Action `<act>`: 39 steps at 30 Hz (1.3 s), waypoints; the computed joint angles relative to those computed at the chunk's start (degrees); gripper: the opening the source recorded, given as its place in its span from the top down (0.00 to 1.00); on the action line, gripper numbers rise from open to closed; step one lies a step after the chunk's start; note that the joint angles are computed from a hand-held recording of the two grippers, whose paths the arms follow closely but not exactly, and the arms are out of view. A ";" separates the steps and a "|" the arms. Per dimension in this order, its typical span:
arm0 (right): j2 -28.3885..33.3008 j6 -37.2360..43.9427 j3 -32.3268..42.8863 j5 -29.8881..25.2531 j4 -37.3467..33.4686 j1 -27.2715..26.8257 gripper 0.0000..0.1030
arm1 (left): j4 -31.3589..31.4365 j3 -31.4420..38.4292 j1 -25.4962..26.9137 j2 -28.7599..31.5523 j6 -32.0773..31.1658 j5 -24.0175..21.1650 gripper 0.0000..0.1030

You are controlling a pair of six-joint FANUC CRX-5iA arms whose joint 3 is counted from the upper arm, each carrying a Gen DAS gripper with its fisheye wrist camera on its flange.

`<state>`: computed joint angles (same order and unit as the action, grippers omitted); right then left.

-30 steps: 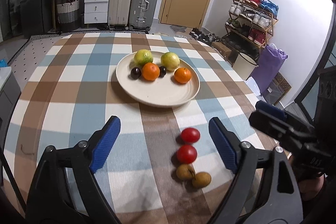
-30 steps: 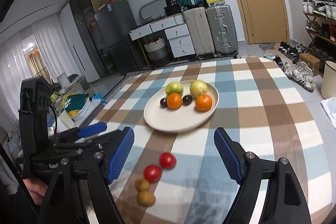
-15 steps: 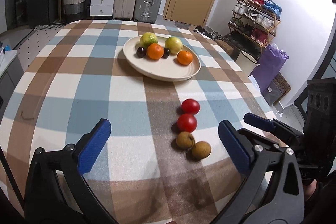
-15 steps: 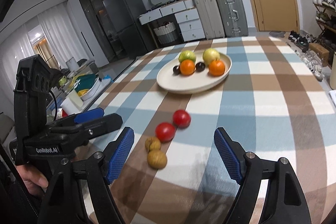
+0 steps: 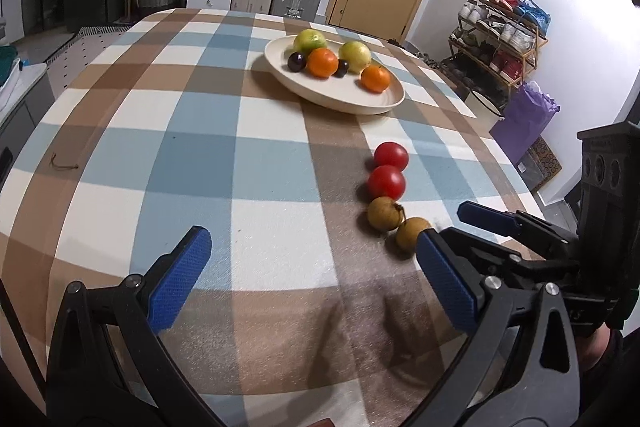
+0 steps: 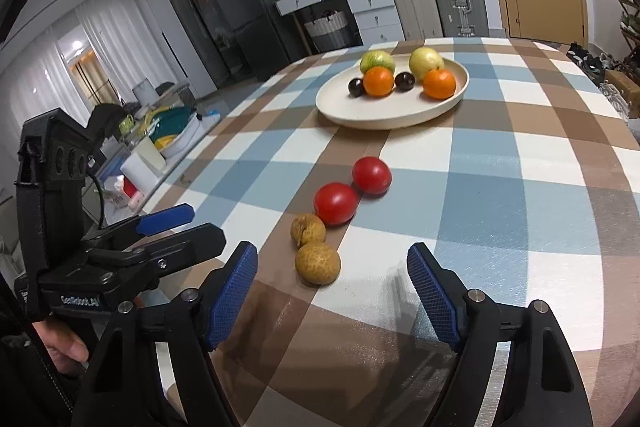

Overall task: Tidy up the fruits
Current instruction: 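Lower the right gripper onto a brown kiwi-like fruit and close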

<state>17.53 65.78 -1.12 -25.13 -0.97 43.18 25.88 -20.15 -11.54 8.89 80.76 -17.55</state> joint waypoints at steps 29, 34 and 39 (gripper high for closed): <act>1.57 -2.07 -0.40 -1.89 7.70 1.71 0.72 | 9.90 -2.39 0.43 0.48 -9.84 1.11 0.01; -0.82 -7.88 -5.02 1.30 13.45 1.05 0.72 | 5.92 1.97 -0.40 2.87 -8.64 -2.26 0.01; -2.74 -15.93 -9.36 3.81 21.45 -0.15 0.72 | 2.28 6.72 -1.44 5.69 -6.73 -5.60 0.01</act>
